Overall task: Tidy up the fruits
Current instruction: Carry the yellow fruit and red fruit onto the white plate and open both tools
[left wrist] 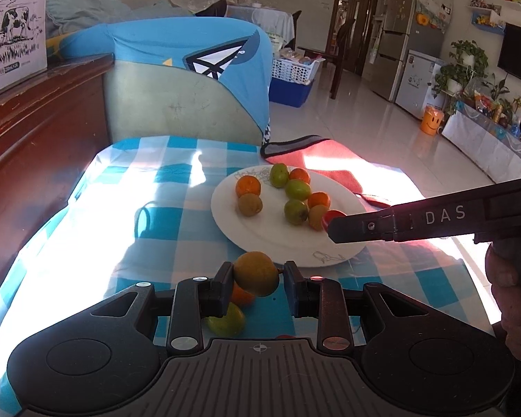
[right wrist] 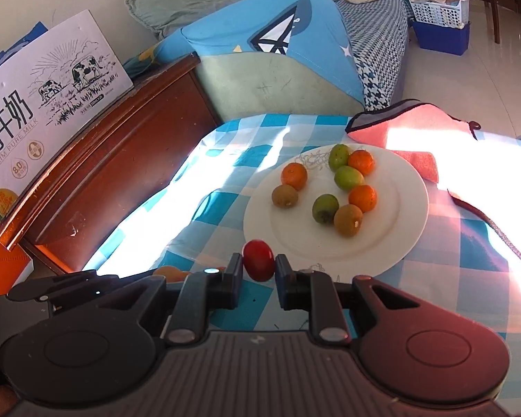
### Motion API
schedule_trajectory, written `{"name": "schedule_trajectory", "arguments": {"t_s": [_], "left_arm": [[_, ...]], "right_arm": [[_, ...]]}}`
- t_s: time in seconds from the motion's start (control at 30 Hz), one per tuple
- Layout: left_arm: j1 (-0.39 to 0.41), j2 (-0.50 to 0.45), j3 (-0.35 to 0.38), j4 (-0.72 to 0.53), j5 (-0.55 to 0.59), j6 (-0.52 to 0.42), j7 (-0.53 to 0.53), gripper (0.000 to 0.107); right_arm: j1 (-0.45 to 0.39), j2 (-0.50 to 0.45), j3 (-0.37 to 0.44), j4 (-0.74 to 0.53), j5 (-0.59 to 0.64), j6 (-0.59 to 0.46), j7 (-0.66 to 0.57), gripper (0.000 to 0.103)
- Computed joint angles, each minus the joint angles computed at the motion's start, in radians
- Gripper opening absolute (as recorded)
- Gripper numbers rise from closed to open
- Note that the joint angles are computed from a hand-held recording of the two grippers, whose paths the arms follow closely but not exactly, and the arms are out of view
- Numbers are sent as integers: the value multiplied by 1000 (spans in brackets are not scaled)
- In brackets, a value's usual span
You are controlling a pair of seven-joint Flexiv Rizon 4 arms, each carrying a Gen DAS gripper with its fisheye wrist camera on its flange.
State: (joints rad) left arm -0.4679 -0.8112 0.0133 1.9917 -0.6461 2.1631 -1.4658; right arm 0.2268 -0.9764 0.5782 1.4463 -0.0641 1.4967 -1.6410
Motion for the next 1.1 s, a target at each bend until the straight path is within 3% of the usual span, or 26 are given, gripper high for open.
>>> {"name": "schedule_trajectory", "arguments": {"t_s": [0.3,0.67,1.1], "left_arm": [[23,-26,3,-92,-4,-56,10,28],[8,-78,66,-215,2,-171,23,28],[4,-122,115,-295,37,-254,-44,28]], "right_arm": [[5,-9,-48,-77,22,-44,16,20],[53,-33,-133,-156,51,-94,72,20],[103,-57,-210,-219,59,-183,149,20]]}}
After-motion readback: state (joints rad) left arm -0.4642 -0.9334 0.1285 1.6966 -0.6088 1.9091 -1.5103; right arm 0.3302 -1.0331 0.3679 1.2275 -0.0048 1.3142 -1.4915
